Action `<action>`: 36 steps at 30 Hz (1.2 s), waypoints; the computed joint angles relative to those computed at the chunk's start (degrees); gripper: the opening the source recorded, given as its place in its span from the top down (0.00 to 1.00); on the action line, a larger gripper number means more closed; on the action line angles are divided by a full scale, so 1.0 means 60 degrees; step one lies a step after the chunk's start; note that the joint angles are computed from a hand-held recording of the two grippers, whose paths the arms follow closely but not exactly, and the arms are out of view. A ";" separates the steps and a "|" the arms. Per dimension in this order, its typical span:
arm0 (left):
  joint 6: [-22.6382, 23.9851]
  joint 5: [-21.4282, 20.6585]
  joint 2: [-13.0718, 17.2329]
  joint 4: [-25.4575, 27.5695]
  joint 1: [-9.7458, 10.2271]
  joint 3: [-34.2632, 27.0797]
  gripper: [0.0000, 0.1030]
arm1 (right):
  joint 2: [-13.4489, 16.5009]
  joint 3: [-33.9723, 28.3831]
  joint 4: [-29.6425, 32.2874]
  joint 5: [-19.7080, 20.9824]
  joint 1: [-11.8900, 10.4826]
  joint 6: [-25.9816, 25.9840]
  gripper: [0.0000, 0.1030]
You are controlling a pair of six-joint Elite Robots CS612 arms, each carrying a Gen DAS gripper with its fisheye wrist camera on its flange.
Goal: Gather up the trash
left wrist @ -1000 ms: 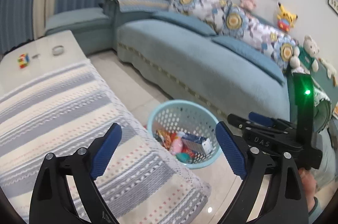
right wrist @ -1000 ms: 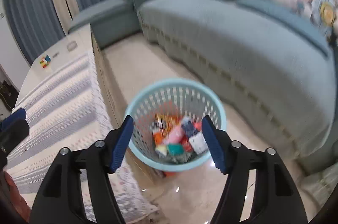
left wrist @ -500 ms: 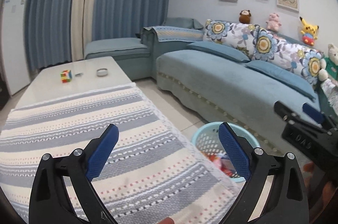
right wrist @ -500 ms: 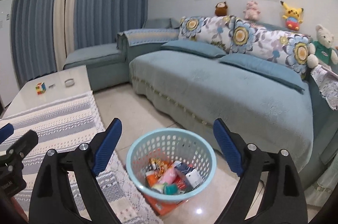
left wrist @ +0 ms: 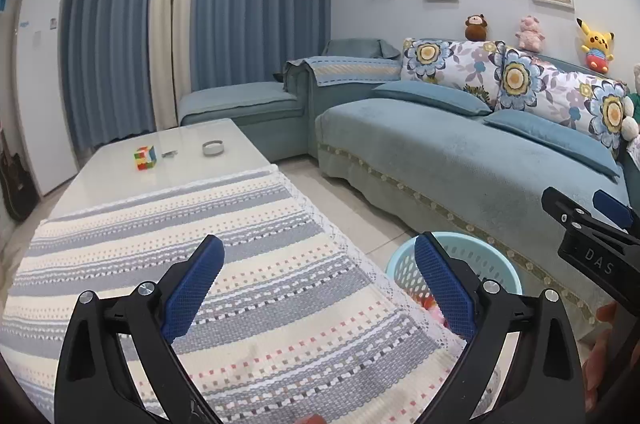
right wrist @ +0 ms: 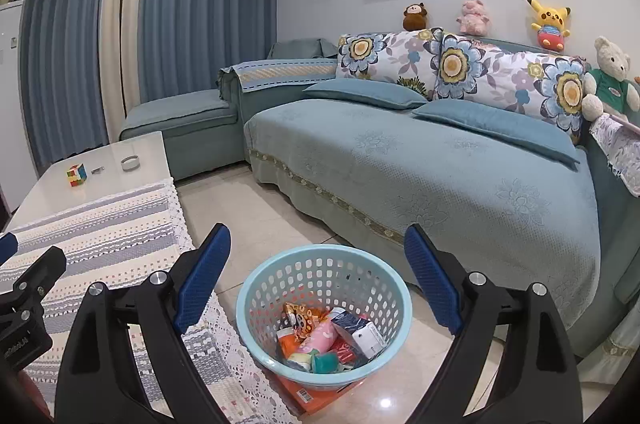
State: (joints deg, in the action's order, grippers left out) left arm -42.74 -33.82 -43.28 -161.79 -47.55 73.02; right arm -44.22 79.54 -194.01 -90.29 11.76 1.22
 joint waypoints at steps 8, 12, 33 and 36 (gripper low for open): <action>-0.0068 0.0008 -0.0022 0.0086 -0.0005 0.0016 0.08 | 0.0012 0.0015 0.0010 -0.0071 0.0049 -0.0155 0.18; -0.0069 0.0016 -0.0009 0.0003 0.0008 0.0063 0.08 | 0.0013 0.0024 0.0008 -0.0045 0.0045 -0.0181 0.17; -0.0091 -0.0119 -0.0072 -0.0022 0.0032 0.0189 0.08 | 0.0047 0.0029 0.0094 -0.0028 0.0037 -0.0288 0.14; -0.0116 -0.0131 -0.0084 0.0000 0.0034 0.0202 0.08 | 0.0048 0.0042 0.0103 -0.0028 0.0034 -0.0284 0.14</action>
State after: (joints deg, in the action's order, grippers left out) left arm -43.44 -34.60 -43.78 -161.79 -47.35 74.24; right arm -43.93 79.79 -193.39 -90.45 11.96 -0.49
